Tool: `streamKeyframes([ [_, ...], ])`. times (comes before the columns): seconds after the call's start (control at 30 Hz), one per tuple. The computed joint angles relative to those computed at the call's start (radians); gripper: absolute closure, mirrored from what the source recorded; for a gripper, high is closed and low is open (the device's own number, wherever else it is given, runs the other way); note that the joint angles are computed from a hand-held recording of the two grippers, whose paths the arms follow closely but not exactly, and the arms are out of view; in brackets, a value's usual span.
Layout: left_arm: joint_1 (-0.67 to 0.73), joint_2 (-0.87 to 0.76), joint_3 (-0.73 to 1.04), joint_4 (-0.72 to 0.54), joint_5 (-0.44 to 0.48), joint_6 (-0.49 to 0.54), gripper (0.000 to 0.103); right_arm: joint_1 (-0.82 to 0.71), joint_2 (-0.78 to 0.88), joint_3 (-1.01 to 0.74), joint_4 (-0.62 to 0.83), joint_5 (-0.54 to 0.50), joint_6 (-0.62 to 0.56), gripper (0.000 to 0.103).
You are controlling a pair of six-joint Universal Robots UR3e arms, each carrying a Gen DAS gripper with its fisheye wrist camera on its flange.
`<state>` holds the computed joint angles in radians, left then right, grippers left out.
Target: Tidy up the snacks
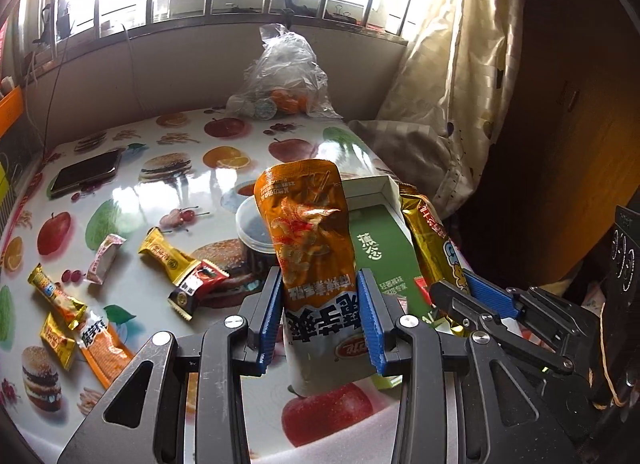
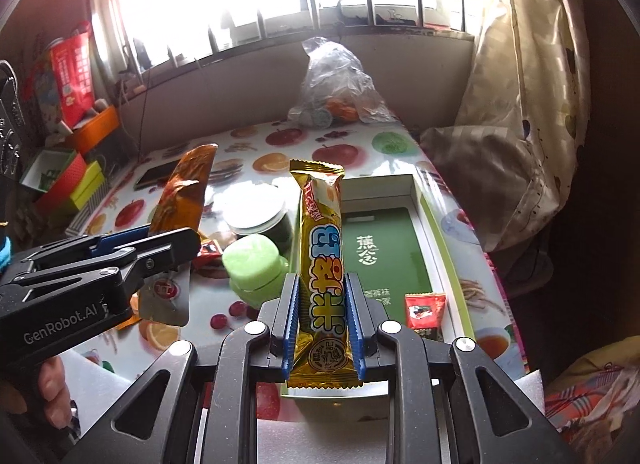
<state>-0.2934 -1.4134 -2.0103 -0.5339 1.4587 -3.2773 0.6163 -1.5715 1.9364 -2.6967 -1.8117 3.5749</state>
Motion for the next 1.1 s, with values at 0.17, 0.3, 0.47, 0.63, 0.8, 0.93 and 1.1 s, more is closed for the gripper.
streamKeyframes([
  [0.17,-0.029,-0.095,0.066,0.01,-0.014,-0.016,0.065,-0.049,-0.02,0.035,0.007,0.003,-0.014,0.082],
  [0.3,-0.051,-0.171,0.121,0.016,-0.018,-0.021,0.065,-0.09,-0.006,0.058,-0.006,0.02,-0.021,0.082],
  [0.47,-0.065,-0.265,0.194,0.008,-0.038,-0.021,0.065,-0.135,0.017,0.078,-0.024,0.044,-0.043,0.082],
  [0.63,-0.082,-0.347,0.261,0.003,-0.035,-0.032,0.065,-0.176,0.048,0.076,-0.032,0.064,-0.075,0.082],
  [0.8,-0.106,-0.417,0.309,-0.001,-0.023,-0.039,0.065,-0.219,0.077,0.071,-0.043,0.095,-0.12,0.082],
  [0.93,-0.122,-0.463,0.332,-0.004,-0.006,-0.047,0.065,-0.254,0.095,0.08,-0.063,0.116,-0.145,0.082],
  [1.1,-0.14,-0.503,0.36,-0.004,-0.001,-0.042,0.064,-0.284,0.115,0.091,-0.083,0.129,-0.174,0.082],
])
